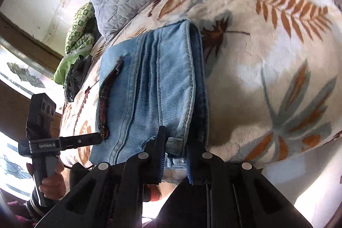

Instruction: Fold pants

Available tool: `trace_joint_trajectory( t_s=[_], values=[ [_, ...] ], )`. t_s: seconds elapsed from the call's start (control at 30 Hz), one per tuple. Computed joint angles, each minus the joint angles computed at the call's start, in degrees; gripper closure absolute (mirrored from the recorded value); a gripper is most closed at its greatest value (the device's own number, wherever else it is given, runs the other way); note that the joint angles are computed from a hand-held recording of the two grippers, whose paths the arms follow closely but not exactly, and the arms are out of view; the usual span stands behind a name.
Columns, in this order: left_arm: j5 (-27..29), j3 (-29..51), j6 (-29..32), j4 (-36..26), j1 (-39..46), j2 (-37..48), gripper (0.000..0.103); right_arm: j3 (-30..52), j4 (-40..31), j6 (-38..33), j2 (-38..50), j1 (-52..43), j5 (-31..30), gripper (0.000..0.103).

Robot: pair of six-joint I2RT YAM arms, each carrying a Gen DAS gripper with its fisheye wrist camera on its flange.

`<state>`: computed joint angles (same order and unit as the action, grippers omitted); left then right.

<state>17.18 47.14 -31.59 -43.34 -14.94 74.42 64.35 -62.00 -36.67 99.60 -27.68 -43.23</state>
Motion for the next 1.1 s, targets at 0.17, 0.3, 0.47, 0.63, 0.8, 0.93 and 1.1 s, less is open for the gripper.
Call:
trace_joint_trajectory(
  t_s=[0.17,0.3,0.47,0.63,0.8,0.93,1.1],
  values=[
    [2.9,-1.11,0.19,-0.69,1.56,-2.67,0.031,5.35,-10.0,0.04,3.81,-6.31,-6.36,0.059],
    [1.83,-2.1,-1.58,0.77,-1.88,-4.4,0.027,0.72,-5.06,1.64,-0.55,-6.75,-2.28,0.051],
    [-0.01,-0.55,-2.28,-0.27,-3.33,-2.95,0.027,0.68,-8.67,1.92,3.68,-5.67,-8.92,0.071],
    [1.77,-1.45,-1.3,0.15,-1.27,-0.71,0.027,0.0,-5.96,3.69,4.72,-6.85,-7.55,0.077],
    [1.32,-0.71,3.27,-2.58,1.04,-6.15,0.027,4.12,-9.51,2.09,5.41,-6.8,-6.85,0.065],
    [-4.11,3.74,6.09,-2.89,4.02,-5.18,0.025,9.12,-5.41,8.01,5.36,-6.85,-8.18,0.051],
    [-0.1,13.56,5.37,-0.5,8.72,8.55,0.025,12.53,3.14,18.18,6.95,0.43,-8.33,0.051]
  ],
)
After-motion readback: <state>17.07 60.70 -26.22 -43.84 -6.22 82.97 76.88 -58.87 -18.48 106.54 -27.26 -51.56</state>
